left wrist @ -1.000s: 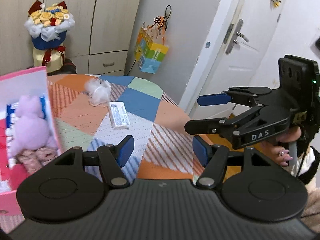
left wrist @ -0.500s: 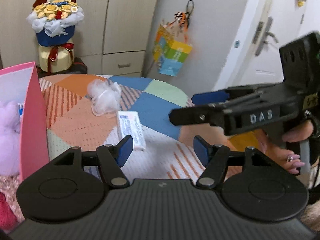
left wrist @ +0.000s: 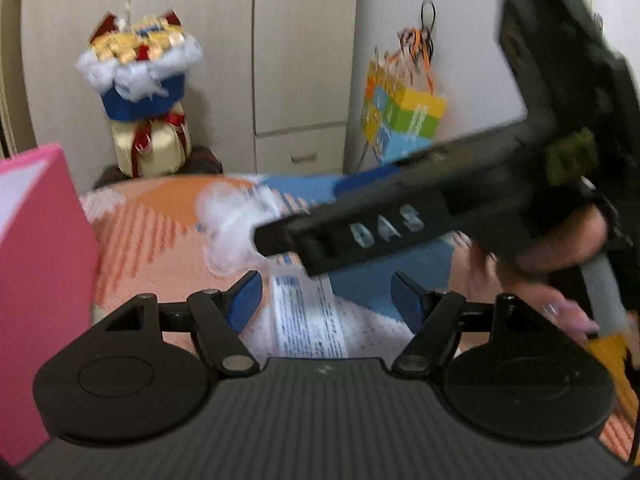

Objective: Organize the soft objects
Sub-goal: 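Move the left tool to the white medicine box while the right tool approaches the white bath puff, then grasp the white medicine box with the left gripper while the right gripper grasps the white bath puff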

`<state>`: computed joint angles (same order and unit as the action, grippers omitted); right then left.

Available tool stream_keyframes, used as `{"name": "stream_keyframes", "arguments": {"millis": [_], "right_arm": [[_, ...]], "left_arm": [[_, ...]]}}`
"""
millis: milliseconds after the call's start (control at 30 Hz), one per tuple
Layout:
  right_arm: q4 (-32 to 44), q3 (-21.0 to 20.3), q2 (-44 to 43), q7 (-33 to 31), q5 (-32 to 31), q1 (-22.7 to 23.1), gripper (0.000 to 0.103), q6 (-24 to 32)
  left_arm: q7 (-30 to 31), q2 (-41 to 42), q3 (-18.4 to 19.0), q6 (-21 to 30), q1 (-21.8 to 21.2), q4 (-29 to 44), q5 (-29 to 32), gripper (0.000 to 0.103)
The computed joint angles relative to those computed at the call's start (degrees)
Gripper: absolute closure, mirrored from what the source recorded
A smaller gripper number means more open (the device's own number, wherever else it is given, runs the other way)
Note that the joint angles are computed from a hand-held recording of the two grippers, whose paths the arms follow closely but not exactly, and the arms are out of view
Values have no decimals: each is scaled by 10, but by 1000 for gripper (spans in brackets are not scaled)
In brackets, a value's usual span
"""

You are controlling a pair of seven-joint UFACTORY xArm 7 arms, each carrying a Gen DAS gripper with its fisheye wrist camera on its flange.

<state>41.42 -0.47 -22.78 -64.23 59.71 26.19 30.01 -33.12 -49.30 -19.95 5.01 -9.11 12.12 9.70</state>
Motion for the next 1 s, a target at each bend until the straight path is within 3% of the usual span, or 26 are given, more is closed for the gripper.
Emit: {"name": "stream_keyframes", "arguments": {"millis": [133,233,333,433,467,500,567,633,800,1000], "right_arm": [[54,-12,67,-14,2,-14,16,69],[84,4,109,-26,10,-31,16,82],[107,27,143,-27,10,-48,16,85],[114,53,162,-26,1,-57,17,55],[112,58,164,-30,2,-58,17,46],[108,61,162,-36,5,-58,21,38],[98,64,155,-55,19,-57,39,21],[90,64,146,-77,38,-54,67,14],[70,61,125,-84,57,-49,80,-1],[31,60,83,-63,48,-34,84,-33]], "left_arm": [[-15,24,-36,0,44,11,12,33],[-25,37,-57,-2,60,12,25,34],[-53,33,-108,-13,99,12,47,36],[-64,47,-101,-8,89,15,48,48],[-77,38,-119,-2,103,16,52,59],[-82,34,-126,2,108,17,59,62],[-84,35,-111,5,98,16,62,64],[-87,33,-98,9,87,16,63,65],[-94,23,-62,27,59,11,54,65],[-97,-42,-36,72,14,-9,45,65]]}}
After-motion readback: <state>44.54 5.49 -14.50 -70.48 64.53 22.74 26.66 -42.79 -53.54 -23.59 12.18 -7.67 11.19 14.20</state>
